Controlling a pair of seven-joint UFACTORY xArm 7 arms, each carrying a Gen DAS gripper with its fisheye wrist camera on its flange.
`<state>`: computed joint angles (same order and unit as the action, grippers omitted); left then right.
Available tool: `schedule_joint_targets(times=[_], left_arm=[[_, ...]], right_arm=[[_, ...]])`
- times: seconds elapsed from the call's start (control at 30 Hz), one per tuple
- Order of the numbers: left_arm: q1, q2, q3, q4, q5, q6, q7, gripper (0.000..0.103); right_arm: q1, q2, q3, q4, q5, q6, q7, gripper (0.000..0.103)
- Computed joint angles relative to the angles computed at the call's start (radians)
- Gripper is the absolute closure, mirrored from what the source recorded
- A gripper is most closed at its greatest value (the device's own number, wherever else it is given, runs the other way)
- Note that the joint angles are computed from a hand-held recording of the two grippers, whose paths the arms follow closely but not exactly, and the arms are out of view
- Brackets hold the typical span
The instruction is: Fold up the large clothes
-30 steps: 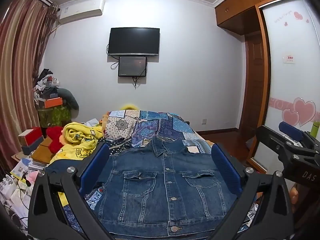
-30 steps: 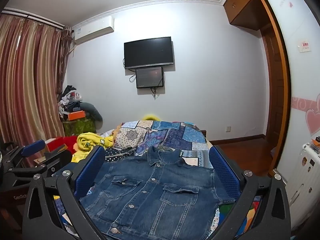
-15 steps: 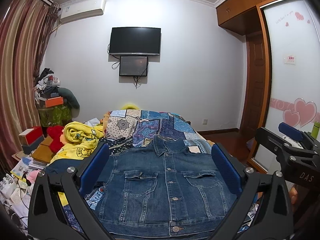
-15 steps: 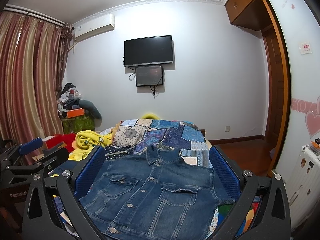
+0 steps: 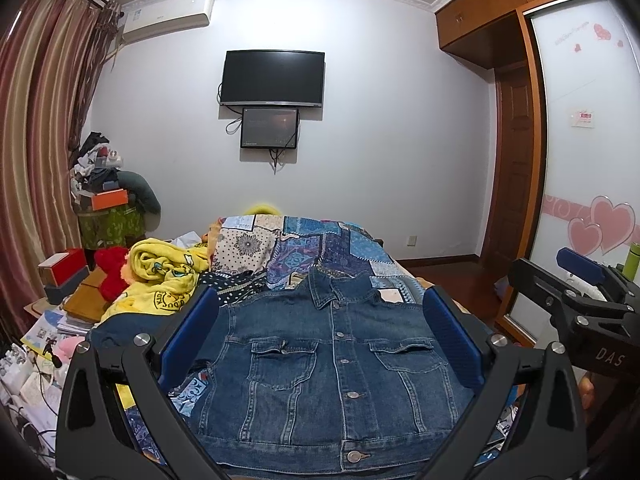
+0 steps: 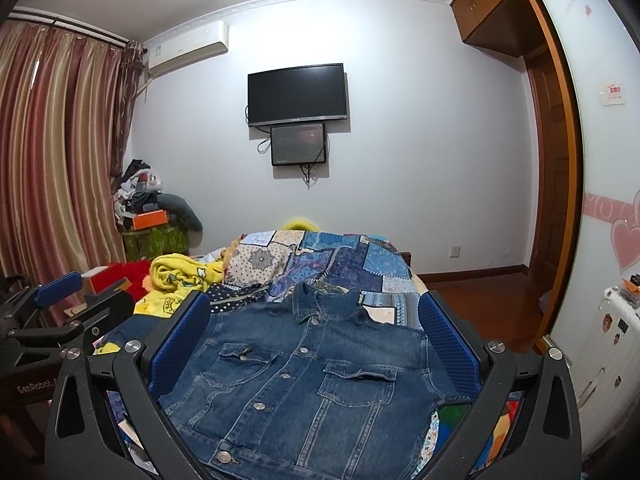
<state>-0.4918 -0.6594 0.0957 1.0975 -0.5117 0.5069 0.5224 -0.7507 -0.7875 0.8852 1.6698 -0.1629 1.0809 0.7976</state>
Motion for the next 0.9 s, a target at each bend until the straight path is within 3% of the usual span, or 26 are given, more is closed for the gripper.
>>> schedule_joint_targets(times=[0.9], left_arm=[[0.008, 0.019, 0.008, 0.018, -0.016, 0.028, 0.012, 0.001]], right_arm=[[0.005, 0.005, -0.001, -0.009, -0.004, 0.004, 0.001, 0.000]])
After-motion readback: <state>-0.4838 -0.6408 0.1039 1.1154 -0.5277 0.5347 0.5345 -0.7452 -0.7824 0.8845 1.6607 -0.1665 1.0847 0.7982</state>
